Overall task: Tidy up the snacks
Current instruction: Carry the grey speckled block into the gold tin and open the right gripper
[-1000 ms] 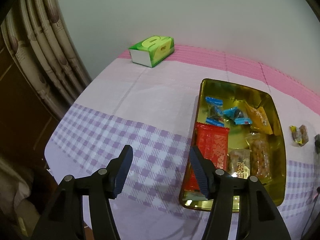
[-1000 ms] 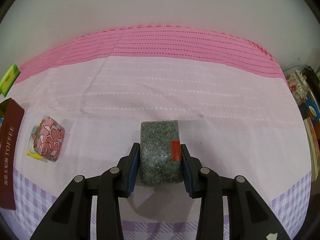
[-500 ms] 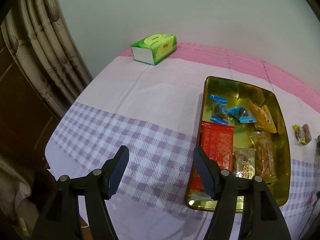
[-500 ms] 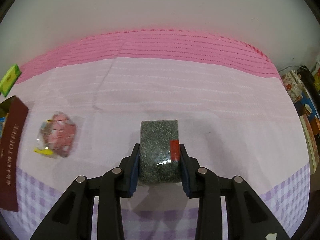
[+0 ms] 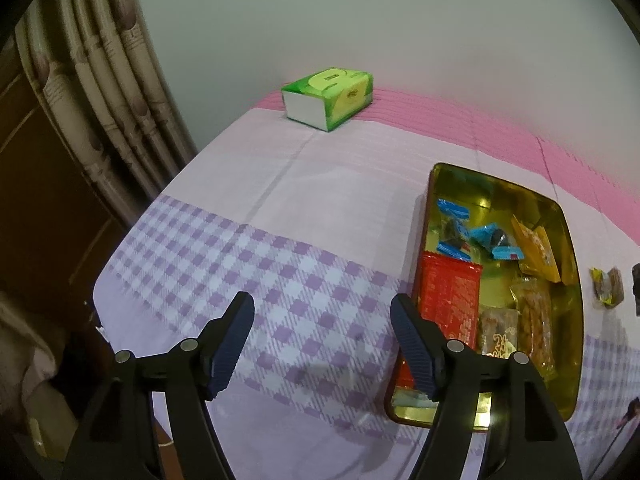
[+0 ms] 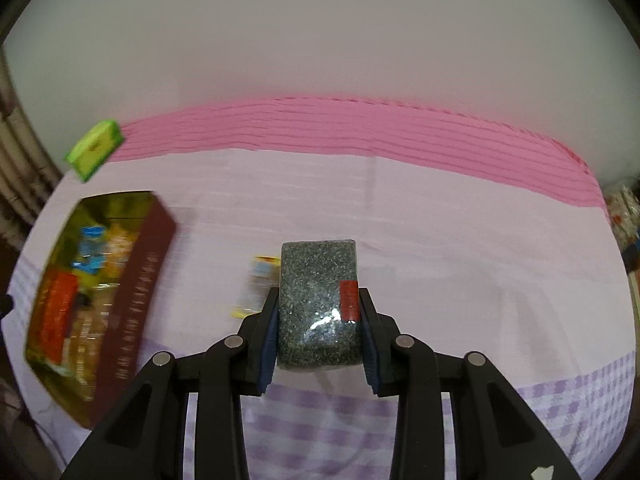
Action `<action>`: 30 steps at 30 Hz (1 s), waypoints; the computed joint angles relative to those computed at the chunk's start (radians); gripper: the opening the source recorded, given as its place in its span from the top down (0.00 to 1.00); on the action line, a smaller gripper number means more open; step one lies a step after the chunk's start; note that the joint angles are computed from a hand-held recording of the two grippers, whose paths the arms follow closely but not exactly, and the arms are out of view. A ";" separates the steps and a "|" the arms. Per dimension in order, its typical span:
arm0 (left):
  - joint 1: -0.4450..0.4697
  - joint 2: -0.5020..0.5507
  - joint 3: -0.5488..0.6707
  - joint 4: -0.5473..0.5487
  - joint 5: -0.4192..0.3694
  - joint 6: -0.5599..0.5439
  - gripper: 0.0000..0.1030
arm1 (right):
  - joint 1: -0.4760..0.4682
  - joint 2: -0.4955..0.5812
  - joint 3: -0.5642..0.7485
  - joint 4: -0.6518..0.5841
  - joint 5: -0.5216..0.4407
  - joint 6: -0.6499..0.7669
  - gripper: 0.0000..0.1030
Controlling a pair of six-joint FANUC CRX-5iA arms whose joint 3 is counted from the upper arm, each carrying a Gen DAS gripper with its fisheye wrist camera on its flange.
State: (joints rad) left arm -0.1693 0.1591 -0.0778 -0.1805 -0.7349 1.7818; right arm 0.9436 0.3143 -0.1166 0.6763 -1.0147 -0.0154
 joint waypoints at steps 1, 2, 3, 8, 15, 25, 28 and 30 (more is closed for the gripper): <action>0.003 -0.001 -0.002 0.004 0.001 0.002 0.31 | 0.005 0.011 0.019 0.000 0.006 0.011 0.69; 0.006 -0.001 -0.002 0.006 0.001 0.005 0.30 | 0.010 0.020 0.035 -0.001 0.010 0.020 0.69; 0.008 0.001 0.000 0.005 -0.001 0.011 0.30 | 0.014 0.032 0.057 -0.003 0.017 0.037 0.69; 0.021 0.005 0.004 0.008 -0.013 0.035 0.27 | 0.030 0.089 0.146 -0.031 0.045 0.105 0.69; 0.024 0.002 0.004 0.000 -0.014 0.056 0.22 | 0.046 0.158 0.250 -0.084 0.083 0.194 0.69; 0.024 0.005 0.009 0.000 -0.027 0.062 0.21 | 0.062 0.239 0.368 -0.160 0.103 0.301 0.69; 0.024 0.006 0.010 -0.001 -0.027 0.062 0.21 | 0.065 0.262 0.397 -0.177 0.098 0.326 0.69; 0.023 0.006 0.011 -0.002 -0.030 0.066 0.21 | 0.068 0.278 0.415 -0.180 0.090 0.338 0.68</action>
State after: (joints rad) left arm -0.1464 0.1651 -0.0669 -0.1826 -0.7644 1.8480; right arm 1.0118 0.5925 0.2980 0.4962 -0.9246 0.3224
